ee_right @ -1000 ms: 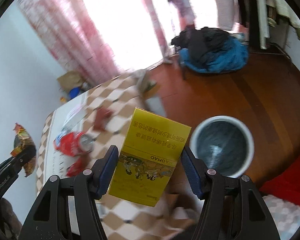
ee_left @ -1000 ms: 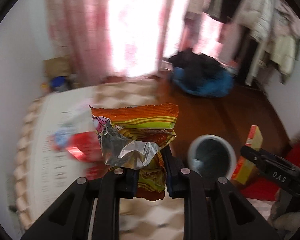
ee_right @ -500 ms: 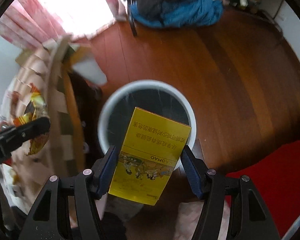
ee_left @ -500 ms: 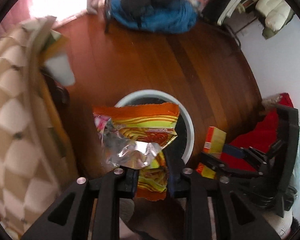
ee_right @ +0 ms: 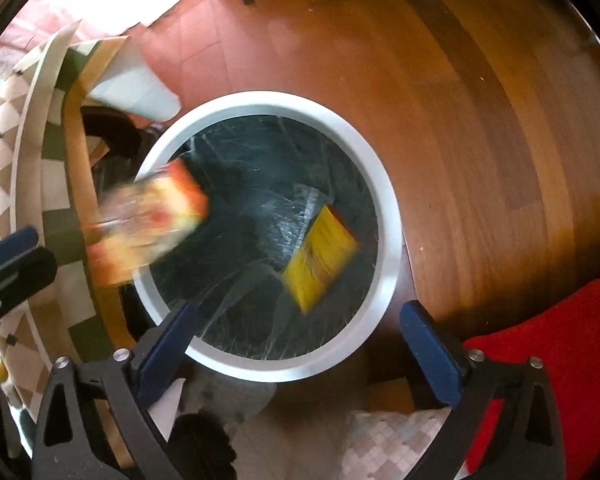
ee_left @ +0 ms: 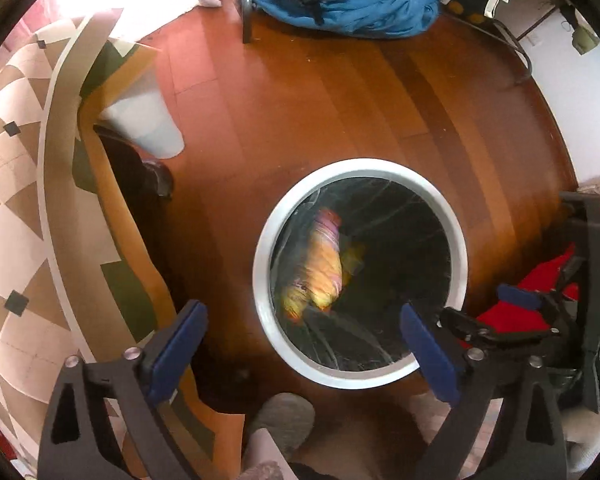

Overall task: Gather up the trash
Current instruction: 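Carry both items over the white bin and open both grippers to drop them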

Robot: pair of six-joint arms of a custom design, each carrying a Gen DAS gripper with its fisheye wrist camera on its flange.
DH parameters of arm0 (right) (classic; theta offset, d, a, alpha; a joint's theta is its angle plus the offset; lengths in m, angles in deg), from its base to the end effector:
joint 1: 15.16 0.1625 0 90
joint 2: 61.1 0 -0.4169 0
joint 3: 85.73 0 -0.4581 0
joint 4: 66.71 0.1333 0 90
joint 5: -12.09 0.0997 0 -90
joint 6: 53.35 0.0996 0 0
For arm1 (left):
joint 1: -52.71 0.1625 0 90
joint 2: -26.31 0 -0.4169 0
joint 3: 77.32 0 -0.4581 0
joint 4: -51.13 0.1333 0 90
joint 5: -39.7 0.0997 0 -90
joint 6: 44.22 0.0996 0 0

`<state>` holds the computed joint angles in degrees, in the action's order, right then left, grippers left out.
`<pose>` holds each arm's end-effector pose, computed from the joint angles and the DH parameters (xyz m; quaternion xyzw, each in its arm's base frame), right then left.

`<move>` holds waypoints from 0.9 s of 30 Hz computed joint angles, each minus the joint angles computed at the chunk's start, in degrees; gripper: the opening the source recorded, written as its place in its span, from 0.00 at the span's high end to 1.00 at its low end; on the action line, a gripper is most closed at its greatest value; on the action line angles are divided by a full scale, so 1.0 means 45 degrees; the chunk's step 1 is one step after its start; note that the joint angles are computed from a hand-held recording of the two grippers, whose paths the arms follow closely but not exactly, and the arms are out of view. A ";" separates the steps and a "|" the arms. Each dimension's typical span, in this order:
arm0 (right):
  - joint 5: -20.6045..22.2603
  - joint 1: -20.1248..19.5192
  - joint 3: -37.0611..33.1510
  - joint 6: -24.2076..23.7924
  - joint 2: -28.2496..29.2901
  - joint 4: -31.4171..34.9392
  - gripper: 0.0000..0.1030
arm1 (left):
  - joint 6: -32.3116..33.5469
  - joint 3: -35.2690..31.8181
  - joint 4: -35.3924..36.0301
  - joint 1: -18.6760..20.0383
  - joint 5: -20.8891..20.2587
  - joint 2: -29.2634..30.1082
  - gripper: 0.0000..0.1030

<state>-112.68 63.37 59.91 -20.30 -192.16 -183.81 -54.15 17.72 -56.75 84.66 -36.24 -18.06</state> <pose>0.0184 -0.2941 0.3033 -0.3895 -0.8656 0.1578 0.2723 -0.4426 -0.4616 -0.0355 0.4197 0.8553 0.1666 0.2540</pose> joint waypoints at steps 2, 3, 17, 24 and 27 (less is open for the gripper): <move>-0.0325 0.0271 0.0082 0.0803 -0.0045 0.0233 0.01 | 0.0031 0.0157 -0.0051 -0.0076 0.0168 -0.0058 0.04; -0.0398 0.0316 0.0155 0.1073 -0.0100 0.0232 0.01 | 0.0072 0.0176 -0.0103 -0.0090 0.0254 -0.0026 0.04; -0.2009 0.2240 0.0394 0.5454 -0.1314 0.2735 0.00 | 0.0259 0.1252 -0.0856 -0.0981 0.1372 -0.1095 0.04; -0.3091 0.5132 -0.0841 0.9489 -0.0837 0.5601 0.00 | 0.0166 0.1574 -0.1061 -0.1434 0.1341 -0.2240 0.04; -0.3470 0.6647 -0.1716 1.1619 -0.0178 0.7034 0.00 | 0.0122 0.1608 -0.1078 -0.1620 0.1277 -0.2862 0.04</move>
<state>-128.30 93.28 52.19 31.99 -192.96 -152.16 -53.60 24.96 -61.60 77.36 -30.50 -30.94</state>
